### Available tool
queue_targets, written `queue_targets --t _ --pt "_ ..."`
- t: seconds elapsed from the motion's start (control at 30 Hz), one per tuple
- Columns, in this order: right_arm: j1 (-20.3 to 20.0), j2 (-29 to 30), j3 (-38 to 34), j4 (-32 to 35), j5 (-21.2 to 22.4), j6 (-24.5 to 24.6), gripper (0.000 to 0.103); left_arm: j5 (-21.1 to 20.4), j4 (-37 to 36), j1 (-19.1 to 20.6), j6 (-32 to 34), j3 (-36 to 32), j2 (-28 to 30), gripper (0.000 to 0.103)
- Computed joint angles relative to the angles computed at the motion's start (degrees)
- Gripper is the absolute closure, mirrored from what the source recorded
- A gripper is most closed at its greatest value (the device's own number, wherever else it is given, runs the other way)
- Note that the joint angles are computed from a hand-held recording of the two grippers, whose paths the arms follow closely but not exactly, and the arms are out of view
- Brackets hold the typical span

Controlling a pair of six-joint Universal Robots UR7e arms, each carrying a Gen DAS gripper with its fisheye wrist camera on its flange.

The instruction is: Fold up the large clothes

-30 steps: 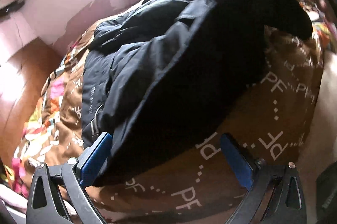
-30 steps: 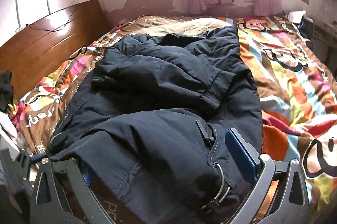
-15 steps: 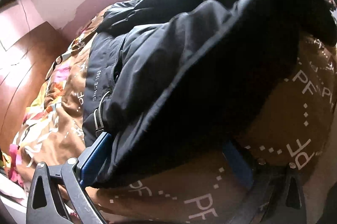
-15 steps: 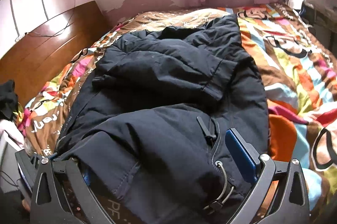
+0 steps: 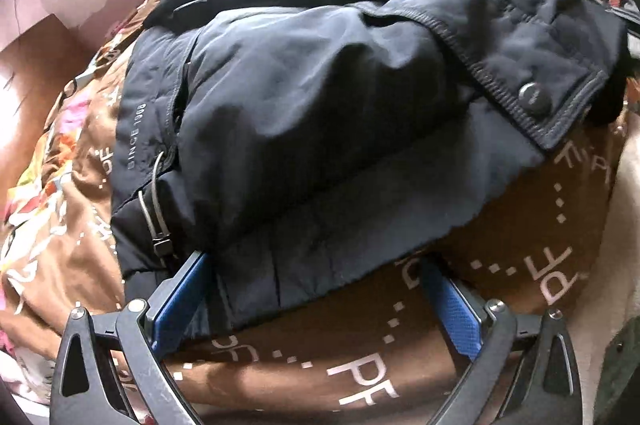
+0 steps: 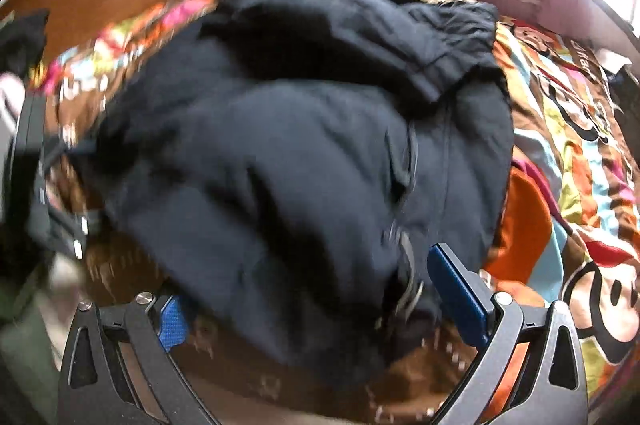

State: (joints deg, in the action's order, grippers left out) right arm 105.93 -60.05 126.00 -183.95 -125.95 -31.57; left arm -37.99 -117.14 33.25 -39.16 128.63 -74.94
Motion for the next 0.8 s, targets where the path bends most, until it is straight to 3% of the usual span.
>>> queue_targets --t 0.13,0.27,0.4,0.43,0.47,0.5,0.57,0.63,0.8 --pt "0.98 3.02 1.37 -2.76 -6.77 -5.99 0.002 0.90 1.71 -0.04 -1.66 -0.45 0.40 0.000" --pt "1.63 10.22 -0.71 -15.49 -15.23 -9.15 0.002 1.09 2.54 -0.57 -2.69 -0.59 0.78 0.000" --pt "2.27 12.12 -2.94 -27.66 -15.36 -8.69 0.003 1.44 4.40 -1.81 -4.19 -0.15 0.52 0.000" --pt "2.56 11.86 -3.10 -28.99 -14.30 -8.66 0.013 1.43 4.66 -2.11 -4.45 -0.07 0.52 0.000" --pt "3.05 11.34 -3.39 -29.11 -13.17 -8.71 0.032 1.39 4.68 -2.28 -4.56 0.02 0.47 0.000" --pt "3.36 10.95 -3.71 -28.41 -12.32 -8.95 0.040 1.39 4.52 -2.29 -4.47 0.10 0.39 0.000" --pt "4.47 10.15 -4.82 -26.13 -10.37 -10.02 0.067 1.48 4.26 -2.46 -4.39 0.24 0.32 0.000" --pt "5.41 9.20 -6.29 -22.84 -8.44 -9.58 0.079 1.93 3.91 -2.75 -3.94 0.42 0.33 0.000" --pt "6.84 6.16 -12.03 -14.41 -0.49 -3.88 0.083 5.65 6.23 -5.50 -5.38 0.84 1.36 0.000"
